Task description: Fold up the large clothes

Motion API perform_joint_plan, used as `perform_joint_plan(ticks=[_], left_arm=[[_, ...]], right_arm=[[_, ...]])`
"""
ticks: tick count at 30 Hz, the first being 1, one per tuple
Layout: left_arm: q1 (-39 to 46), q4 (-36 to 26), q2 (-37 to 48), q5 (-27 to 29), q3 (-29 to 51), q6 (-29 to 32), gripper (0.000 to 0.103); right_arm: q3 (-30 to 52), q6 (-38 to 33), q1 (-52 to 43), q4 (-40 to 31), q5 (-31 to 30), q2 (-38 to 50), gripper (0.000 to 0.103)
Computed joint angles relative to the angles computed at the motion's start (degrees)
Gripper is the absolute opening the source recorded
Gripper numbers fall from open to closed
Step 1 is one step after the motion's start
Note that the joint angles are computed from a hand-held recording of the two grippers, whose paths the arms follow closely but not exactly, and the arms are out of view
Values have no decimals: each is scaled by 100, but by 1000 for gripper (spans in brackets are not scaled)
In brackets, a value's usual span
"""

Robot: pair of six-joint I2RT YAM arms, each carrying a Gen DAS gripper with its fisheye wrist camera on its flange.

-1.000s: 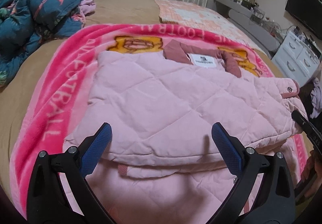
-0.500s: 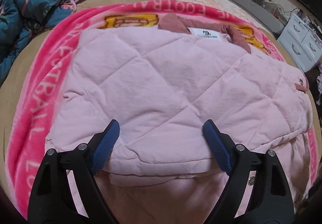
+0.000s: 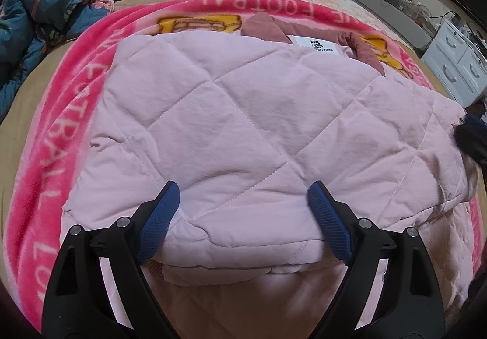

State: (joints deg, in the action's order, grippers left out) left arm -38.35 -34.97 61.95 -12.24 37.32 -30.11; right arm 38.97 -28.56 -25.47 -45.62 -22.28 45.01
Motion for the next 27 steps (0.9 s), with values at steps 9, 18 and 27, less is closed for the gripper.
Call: perform_joint_plan(ticks=[9,18,27], left_arm=[[21,47,2,-13,-30,45,80],[-30,75,131,-93,26,16,80],[-73,-30,-10,-125,41,-61,80]], right_arm=[[-448,278,275,823,484,959,83],[-807,490,500,1364,764,997,85],[-887,438,347,1335,632,855,85]])
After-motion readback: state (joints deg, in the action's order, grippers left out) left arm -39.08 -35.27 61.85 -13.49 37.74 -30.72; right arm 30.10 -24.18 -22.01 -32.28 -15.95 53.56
